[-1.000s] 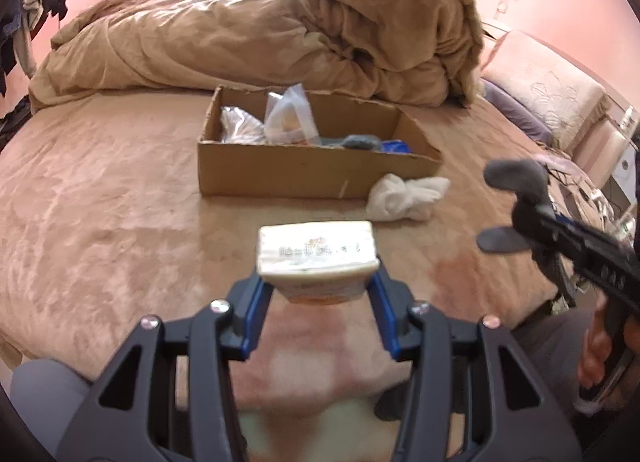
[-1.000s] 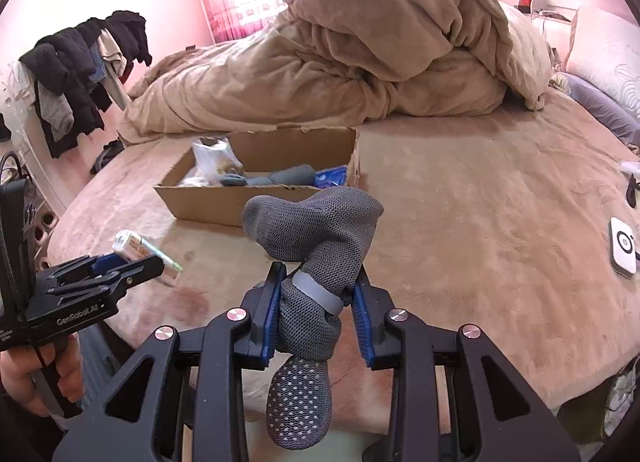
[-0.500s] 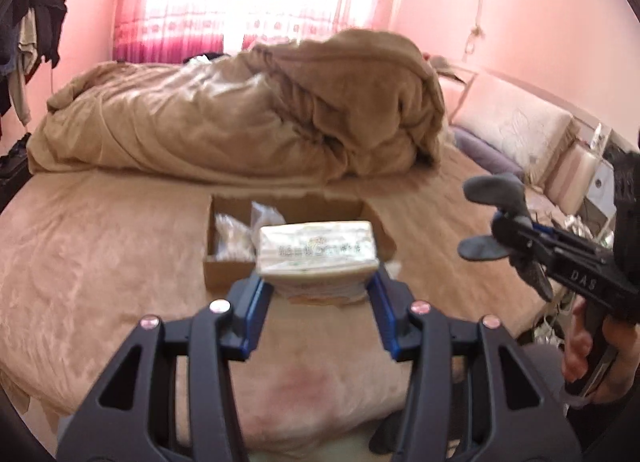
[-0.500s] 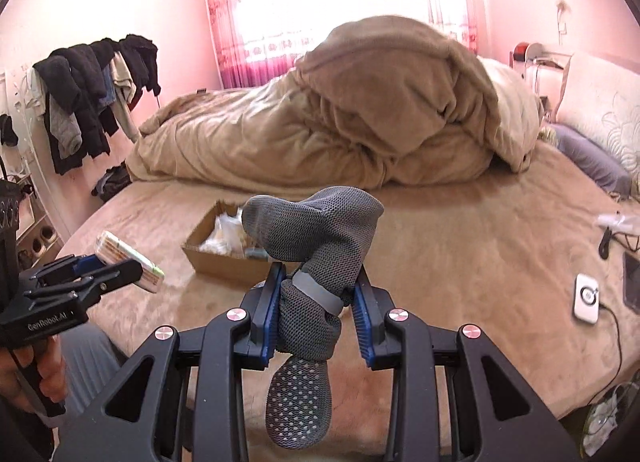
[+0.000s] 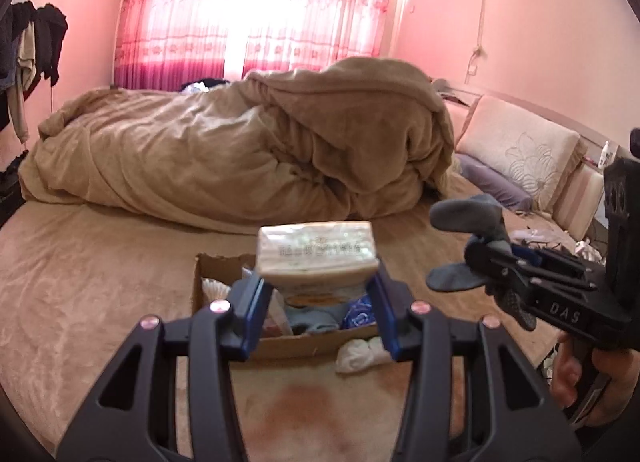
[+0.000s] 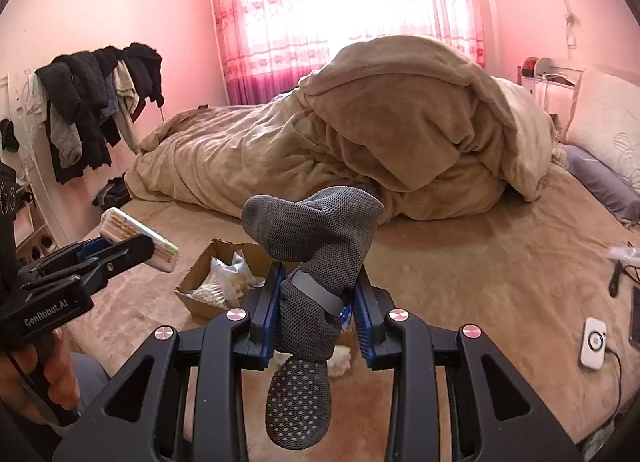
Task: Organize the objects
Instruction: 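Carry the socks and tissue box over the box and release both inside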
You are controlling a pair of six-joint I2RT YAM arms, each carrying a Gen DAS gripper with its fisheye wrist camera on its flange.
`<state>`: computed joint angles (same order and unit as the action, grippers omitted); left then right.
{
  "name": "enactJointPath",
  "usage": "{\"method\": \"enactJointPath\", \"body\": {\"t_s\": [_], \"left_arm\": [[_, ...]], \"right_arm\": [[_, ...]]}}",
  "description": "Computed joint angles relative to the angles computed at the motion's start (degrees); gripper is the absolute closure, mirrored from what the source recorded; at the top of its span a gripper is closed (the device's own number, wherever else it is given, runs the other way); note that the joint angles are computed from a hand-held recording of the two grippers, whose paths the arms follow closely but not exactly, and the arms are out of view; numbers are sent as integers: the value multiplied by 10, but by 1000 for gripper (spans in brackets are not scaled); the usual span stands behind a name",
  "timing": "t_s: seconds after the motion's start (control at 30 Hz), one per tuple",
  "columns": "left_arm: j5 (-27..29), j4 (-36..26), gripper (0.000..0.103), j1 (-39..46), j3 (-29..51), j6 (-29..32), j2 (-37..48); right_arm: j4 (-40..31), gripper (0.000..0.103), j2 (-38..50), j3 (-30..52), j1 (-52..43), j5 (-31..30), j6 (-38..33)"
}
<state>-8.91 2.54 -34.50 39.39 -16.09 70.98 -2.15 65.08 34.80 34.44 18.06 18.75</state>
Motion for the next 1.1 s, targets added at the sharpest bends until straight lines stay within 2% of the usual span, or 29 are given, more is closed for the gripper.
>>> {"method": "enactJointPath", "body": {"t_s": [0.2, 0.37, 0.6, 0.73, 0.8, 0.83, 0.87, 1.07, 1.1], "left_arm": [[26, 60, 56, 19, 58, 17, 143], [37, 43, 56, 23, 163, 39, 280], [64, 57, 55, 46, 234, 53, 392], [55, 64, 54, 48, 255, 62, 421], [62, 56, 50, 56, 261, 61, 428], [64, 54, 44, 59, 262, 59, 430], [61, 57, 44, 63, 261, 55, 432], [72, 65, 43, 76, 227, 47, 392], [72, 68, 42, 75, 215, 48, 380]], "right_arm": [[41, 70, 109, 43, -63, -70, -33], [76, 70, 234, 99, -103, -124, -61], [91, 70, 353, 156, -127, -178, -57], [81, 69, 394, 189, -129, -184, -60], [72, 68, 418, 205, -139, -205, -53], [68, 67, 429, 213, -144, -216, -45], [66, 66, 433, 217, -148, -222, -39], [92, 57, 412, 183, -144, -211, -38], [98, 54, 403, 172, -141, -211, -39]]}}
